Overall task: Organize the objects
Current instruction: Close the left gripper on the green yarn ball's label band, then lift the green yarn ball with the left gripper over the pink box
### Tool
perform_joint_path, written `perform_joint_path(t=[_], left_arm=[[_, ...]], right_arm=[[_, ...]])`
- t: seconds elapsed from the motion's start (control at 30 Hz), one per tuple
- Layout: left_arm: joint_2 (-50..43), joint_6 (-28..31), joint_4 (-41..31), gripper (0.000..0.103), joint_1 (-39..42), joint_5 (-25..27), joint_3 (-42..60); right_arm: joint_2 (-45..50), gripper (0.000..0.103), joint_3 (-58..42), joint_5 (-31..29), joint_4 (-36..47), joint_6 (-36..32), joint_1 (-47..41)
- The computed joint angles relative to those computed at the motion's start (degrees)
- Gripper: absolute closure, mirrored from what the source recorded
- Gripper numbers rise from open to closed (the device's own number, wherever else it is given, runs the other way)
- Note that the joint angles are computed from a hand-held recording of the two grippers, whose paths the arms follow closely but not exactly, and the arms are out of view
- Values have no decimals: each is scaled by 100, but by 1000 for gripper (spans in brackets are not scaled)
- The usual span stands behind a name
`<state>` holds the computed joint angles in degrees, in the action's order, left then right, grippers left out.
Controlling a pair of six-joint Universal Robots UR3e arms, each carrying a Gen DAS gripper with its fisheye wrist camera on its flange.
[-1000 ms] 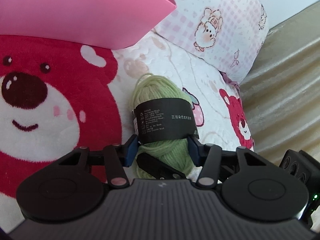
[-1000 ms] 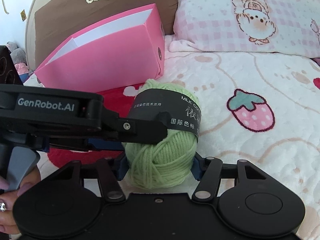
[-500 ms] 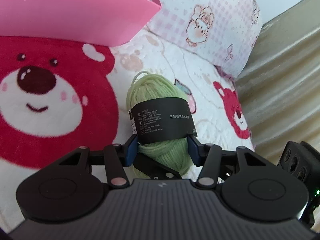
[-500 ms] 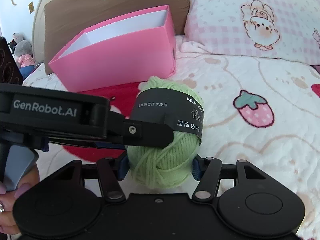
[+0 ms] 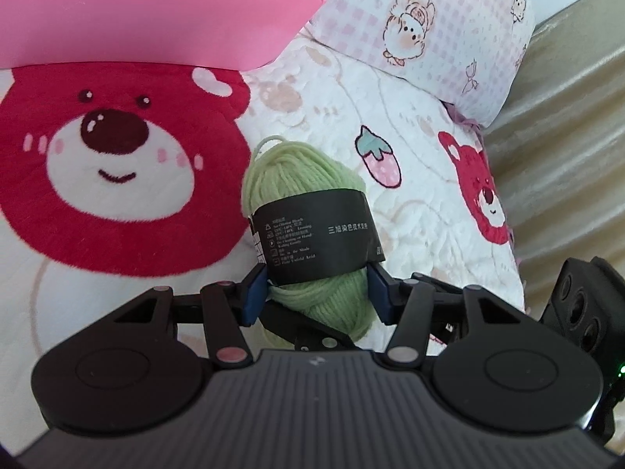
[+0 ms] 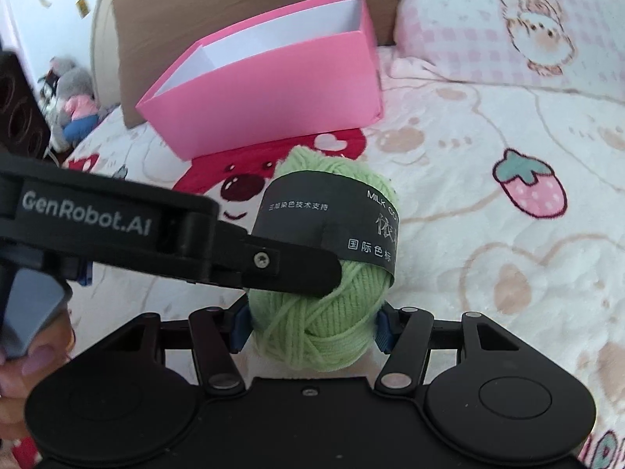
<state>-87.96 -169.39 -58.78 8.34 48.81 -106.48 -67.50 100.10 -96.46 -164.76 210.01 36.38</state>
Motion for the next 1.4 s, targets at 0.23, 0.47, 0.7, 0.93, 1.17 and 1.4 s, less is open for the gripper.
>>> perform_joint_path(t=[0.23,0.47,0.7,0.93,1.17,1.4], left_arm=[[449,153,-927,50,229,35,144],[921,497,-1824,49,533,-135,163],[1209,450,-2003,49,637,-36,189],[1638,871,-2754,49,1112,-170,309],[2026,799,-2797,46,1440,-240,362],[2035,1269,-3591,46,1931,-547,1020]], right_arm=[[-133,39,-221,129,420,-95,168],[-381,38,-421,145,984,-308,348],[-246,37,-807,117,1246,-111,452],[-200,36,-1153,237,1402,-267,549],[170,36,-1863,-36,1506,-518,741],[312,38,-2637,-58,1842,-591,687]])
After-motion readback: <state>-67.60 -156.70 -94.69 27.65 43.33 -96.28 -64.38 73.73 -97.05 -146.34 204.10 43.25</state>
